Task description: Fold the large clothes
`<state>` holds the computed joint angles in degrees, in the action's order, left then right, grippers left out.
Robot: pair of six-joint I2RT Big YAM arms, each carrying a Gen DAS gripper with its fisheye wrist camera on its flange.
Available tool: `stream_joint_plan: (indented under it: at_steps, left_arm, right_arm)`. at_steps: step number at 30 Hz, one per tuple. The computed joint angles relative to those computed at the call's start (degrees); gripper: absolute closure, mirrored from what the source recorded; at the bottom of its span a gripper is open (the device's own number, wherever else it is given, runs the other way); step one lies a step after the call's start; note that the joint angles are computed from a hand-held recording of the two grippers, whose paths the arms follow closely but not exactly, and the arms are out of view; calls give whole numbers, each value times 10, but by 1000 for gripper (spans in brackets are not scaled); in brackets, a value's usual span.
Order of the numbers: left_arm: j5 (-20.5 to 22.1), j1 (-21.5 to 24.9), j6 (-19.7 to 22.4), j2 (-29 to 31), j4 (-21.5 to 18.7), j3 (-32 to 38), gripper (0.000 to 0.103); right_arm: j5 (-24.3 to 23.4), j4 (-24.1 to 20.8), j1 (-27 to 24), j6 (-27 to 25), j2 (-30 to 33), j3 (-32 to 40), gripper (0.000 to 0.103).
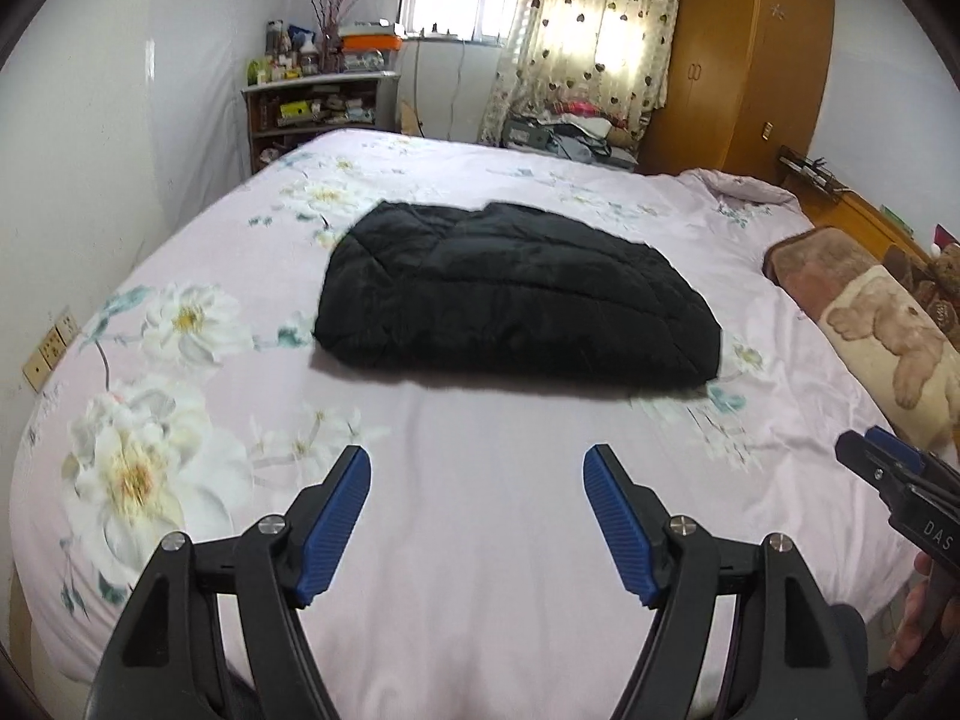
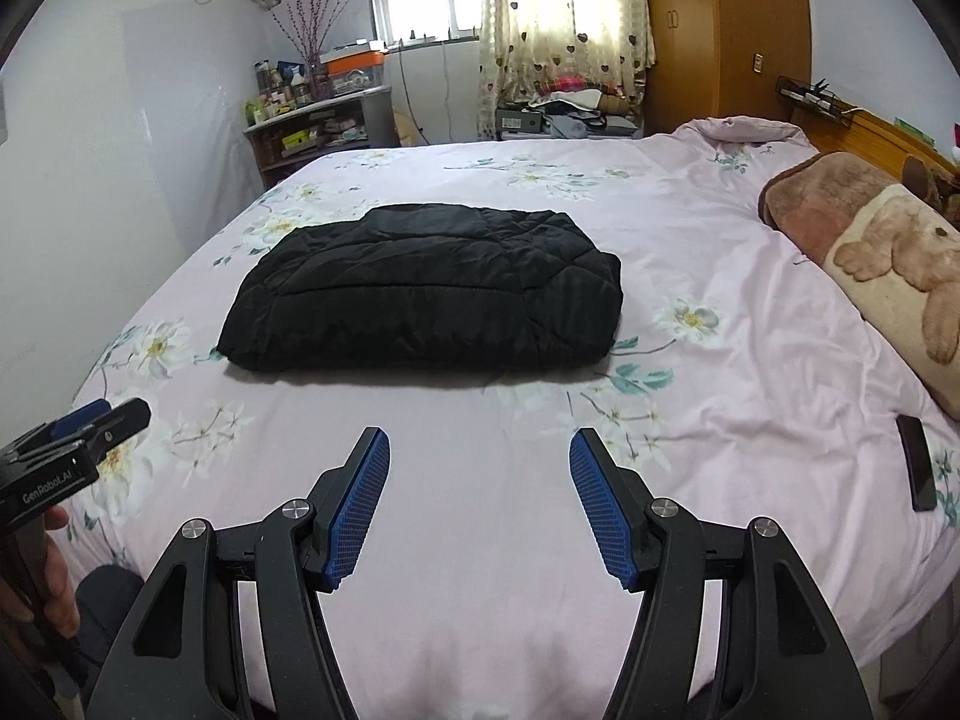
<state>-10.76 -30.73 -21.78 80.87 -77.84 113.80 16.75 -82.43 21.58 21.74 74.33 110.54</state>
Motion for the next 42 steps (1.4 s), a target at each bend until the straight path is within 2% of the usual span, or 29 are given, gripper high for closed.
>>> stream_joint_plan:
  at_steps: [7, 20, 31, 42]
  left_arm:
    - [7, -18, -3, -16, -14, -28, 28]
    - [17, -17, -16, -10, -19, -27, 28]
    - [-10, -27, -18, -8, -30, -18, 28]
    - [-19, -29, -17, -9, -32, -17, 28]
  right_arm:
    - [25, -10, 30, -2, -10, -11, 40]
    - [21, -17, 39, -3, -5, -15, 40]
    - [20, -21, 42, -2, -4, -15, 40]
    - [20, -24, 49, 1, -3, -12, 40]
